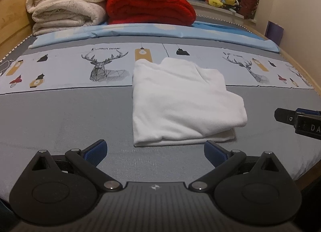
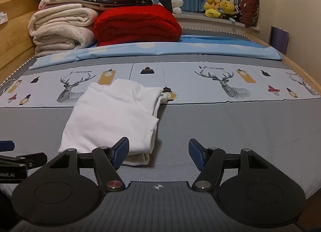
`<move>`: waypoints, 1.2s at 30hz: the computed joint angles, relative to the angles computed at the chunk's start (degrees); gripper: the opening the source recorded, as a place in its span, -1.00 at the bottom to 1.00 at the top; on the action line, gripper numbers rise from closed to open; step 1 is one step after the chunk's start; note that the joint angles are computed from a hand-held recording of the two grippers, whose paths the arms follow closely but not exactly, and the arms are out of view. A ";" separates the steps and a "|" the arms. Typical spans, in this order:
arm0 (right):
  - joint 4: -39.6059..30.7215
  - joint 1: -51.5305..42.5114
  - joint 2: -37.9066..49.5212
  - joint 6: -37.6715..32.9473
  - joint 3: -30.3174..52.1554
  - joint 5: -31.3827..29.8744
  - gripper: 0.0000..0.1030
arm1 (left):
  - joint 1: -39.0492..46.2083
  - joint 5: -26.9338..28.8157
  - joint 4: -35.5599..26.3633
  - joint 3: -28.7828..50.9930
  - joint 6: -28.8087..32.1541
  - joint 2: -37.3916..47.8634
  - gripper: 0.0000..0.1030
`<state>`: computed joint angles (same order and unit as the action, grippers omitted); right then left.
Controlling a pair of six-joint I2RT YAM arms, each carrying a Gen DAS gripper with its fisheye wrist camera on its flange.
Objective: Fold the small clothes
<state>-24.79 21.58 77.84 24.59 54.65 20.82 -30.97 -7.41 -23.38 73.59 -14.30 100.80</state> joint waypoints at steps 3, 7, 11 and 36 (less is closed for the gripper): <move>0.23 0.24 0.68 -0.95 0.22 -0.07 0.31 | -0.23 -0.14 0.18 0.11 -0.24 0.17 0.99; 0.37 0.25 0.74 -1.62 0.10 -0.74 0.31 | -0.13 -0.08 0.29 0.13 -0.36 0.31 0.99; 0.26 0.44 0.92 -1.96 0.28 -0.73 0.31 | 0.27 0.18 0.15 0.08 -0.35 0.29 0.99; -0.05 0.59 0.98 -2.81 0.44 -1.78 0.31 | 0.21 0.90 0.23 0.28 -0.48 0.75 0.99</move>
<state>-24.84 22.17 78.82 21.77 55.08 19.04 -30.76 -6.51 -23.15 73.87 -14.78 101.54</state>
